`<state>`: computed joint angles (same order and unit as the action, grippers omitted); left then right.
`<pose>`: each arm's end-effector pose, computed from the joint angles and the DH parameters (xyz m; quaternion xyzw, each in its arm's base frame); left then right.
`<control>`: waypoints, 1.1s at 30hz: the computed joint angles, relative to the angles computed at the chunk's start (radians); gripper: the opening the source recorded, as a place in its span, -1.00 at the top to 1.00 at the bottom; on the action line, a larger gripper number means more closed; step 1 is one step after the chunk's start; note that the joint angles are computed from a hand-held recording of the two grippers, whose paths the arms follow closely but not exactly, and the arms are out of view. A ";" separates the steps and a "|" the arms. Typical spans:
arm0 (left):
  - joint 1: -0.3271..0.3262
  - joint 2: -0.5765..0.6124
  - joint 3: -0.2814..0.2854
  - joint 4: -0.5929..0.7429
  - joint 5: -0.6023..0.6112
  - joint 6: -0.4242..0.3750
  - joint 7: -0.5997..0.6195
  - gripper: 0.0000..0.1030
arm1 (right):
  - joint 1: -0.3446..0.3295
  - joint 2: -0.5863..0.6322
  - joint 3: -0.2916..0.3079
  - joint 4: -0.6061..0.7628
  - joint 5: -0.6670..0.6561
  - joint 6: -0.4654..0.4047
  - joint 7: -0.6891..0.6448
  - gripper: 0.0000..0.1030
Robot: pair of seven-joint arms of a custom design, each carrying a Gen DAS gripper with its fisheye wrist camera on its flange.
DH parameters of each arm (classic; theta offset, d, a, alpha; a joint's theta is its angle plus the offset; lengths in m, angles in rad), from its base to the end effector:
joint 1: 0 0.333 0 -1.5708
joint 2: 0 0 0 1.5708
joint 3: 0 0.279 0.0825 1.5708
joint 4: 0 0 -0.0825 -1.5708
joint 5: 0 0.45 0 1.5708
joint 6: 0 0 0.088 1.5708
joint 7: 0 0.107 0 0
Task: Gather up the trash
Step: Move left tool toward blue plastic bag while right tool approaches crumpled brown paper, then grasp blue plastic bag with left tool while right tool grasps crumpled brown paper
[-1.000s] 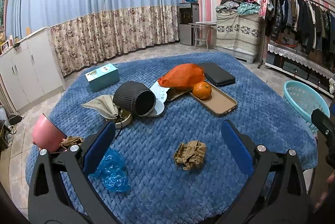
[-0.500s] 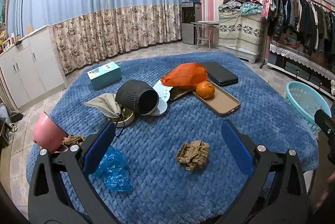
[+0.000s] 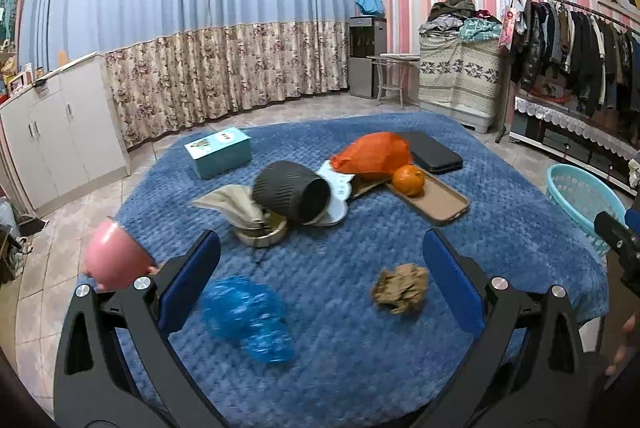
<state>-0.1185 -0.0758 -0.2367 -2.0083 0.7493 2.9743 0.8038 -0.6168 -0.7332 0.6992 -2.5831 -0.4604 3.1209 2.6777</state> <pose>0.5844 -0.2703 0.5378 -0.5171 0.6811 -0.3949 0.3357 0.4919 0.0923 0.4977 -0.4500 0.6946 -0.4163 0.3764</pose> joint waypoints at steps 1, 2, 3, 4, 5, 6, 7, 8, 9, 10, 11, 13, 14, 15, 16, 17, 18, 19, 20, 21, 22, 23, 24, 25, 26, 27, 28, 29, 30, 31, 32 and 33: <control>0.008 -0.011 0.004 -0.013 0.024 0.007 -0.011 -0.90 | -0.003 0.004 0.007 0.003 -0.002 0.014 0.001 -0.93; 0.017 -0.017 0.003 -0.019 0.046 0.004 -0.020 -0.90 | -0.002 0.013 0.014 0.013 -0.002 0.014 -0.007 -0.93; 0.026 -0.022 0.003 -0.025 0.065 0.004 -0.030 -0.90 | 0.002 0.030 0.018 0.027 -0.002 0.009 -0.017 -0.93; 0.031 -0.026 0.008 -0.034 0.058 0.011 -0.021 -0.90 | 0.008 0.044 0.019 0.036 -0.002 0.002 -0.023 -0.93; 0.029 -0.027 0.017 -0.043 0.017 0.016 0.014 -0.90 | 0.021 0.071 0.016 0.051 -0.001 -0.007 -0.030 -0.93; 0.028 -0.028 0.025 -0.050 -0.027 0.022 0.048 -0.90 | 0.035 0.102 0.014 0.067 -0.004 -0.008 -0.035 -0.93; 0.029 -0.029 0.035 -0.058 -0.075 0.025 0.084 -0.90 | 0.037 0.115 0.018 0.074 -0.010 0.002 -0.030 -0.93; 0.037 -0.025 0.036 -0.058 -0.091 0.027 0.097 -0.90 | 0.020 0.131 0.043 0.089 -0.019 0.013 -0.022 -0.93; 0.043 -0.024 0.039 -0.061 -0.108 0.028 0.111 -0.90 | 0.014 0.140 0.057 0.100 -0.026 0.006 -0.021 -0.93; 0.046 -0.022 0.045 -0.066 -0.136 0.030 0.139 -0.90 | 0.028 0.172 0.061 0.130 -0.038 -0.037 -0.043 -0.93; 0.053 -0.020 0.046 -0.069 -0.145 0.031 0.150 -0.90 | 0.052 0.213 0.053 0.162 -0.056 -0.086 -0.071 -0.93; 0.059 -0.014 0.055 -0.078 -0.186 0.036 0.196 -0.90 | 0.072 0.281 0.058 0.213 -0.094 -0.132 -0.100 -0.93; 0.059 -0.012 0.059 -0.083 -0.216 0.040 0.225 -0.90 | 0.081 0.301 0.052 0.225 -0.108 -0.131 -0.101 -0.93; 0.057 -0.013 0.064 -0.091 -0.248 0.046 0.254 -0.90 | 0.083 0.335 0.056 0.246 -0.127 -0.129 -0.102 -0.93; 0.057 -0.010 0.068 -0.098 -0.278 0.057 0.277 -0.90 | 0.092 0.348 0.054 0.257 -0.139 -0.139 -0.098 -0.93; 0.060 -0.009 0.066 -0.100 -0.293 0.062 0.286 -0.90 | 0.088 0.376 0.065 0.282 -0.164 -0.163 -0.094 -0.93; 0.060 -0.006 0.066 -0.102 -0.312 0.068 0.301 -0.90 | 0.083 0.393 0.077 0.300 -0.193 -0.184 -0.082 -0.93; 0.059 -0.001 0.067 -0.102 -0.334 0.073 0.319 -0.90 | 0.077 0.404 0.087 0.316 -0.224 -0.205 -0.066 -0.93; 0.061 0.001 0.065 -0.101 -0.339 0.074 0.323 -0.90 | 0.063 0.415 0.106 0.335 -0.266 -0.231 -0.038 -0.93; 0.064 0.003 0.064 -0.102 -0.341 0.078 0.324 -0.90 | 0.065 0.422 0.109 0.347 -0.292 -0.252 -0.024 -0.93; 0.065 0.004 0.065 -0.105 -0.351 0.084 0.333 -0.90 | 0.067 0.437 0.109 0.362 -0.315 -0.269 -0.014 -0.93; 0.064 0.004 0.068 -0.108 -0.368 0.087 0.351 -0.90 | 0.080 0.458 0.097 0.374 -0.322 -0.273 -0.020 -0.93; 0.069 0.003 0.063 -0.107 -0.359 0.083 0.342 -0.90 | 0.092 0.490 0.087 0.394 -0.328 -0.280 -0.029 -0.93; 0.072 0.002 0.062 -0.110 -0.354 0.083 0.340 -0.90 | 0.110 0.525 0.072 0.413 -0.319 -0.291 -0.048 -0.93; 0.078 0.001 0.060 -0.112 -0.344 0.085 0.331 -0.90 | 0.128 0.559 0.057 0.432 -0.305 -0.301 -0.069 -0.93; 0.075 0.003 0.063 -0.113 -0.363 0.085 0.344 -0.90 | 0.143 0.589 0.045 0.448 -0.297 -0.305 -0.082 -0.93; 0.066 0.004 0.070 -0.115 -0.402 0.088 0.376 -0.90 | 0.153 0.610 0.037 0.460 -0.307 -0.309 -0.079 -0.93; 0.056 0.004 0.077 -0.118 -0.449 0.091 0.413 -0.90 | 0.163 0.630 0.030 0.473 -0.325 -0.312 -0.074 -0.93; 0.049 0.005 0.081 -0.120 -0.486 0.093 0.443 -0.90 | 0.172 0.645 0.023 0.485 -0.350 -0.316 -0.060 -0.93; 0.048 0.007 0.080 -0.122 -0.498 0.096 0.457 -0.90 | 0.181 0.658 0.015 0.493 -0.369 -0.315 -0.049 -0.93; 0.047 0.009 0.078 -0.121 -0.504 0.098 0.468 -0.90 | 0.192 0.673 0.005 0.504 -0.380 -0.314 -0.044 -0.91; 0.039 0.014 0.078 -0.120 -0.525 0.102 0.499 -0.90 | 0.205 0.692 -0.010 0.513 -0.363 -0.302 -0.064 -0.89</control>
<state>-0.0791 -0.0621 -0.1588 -2.1287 0.2242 3.0760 1.3029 -0.4120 -0.0416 0.6894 -2.0697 -0.8236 2.8193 2.6141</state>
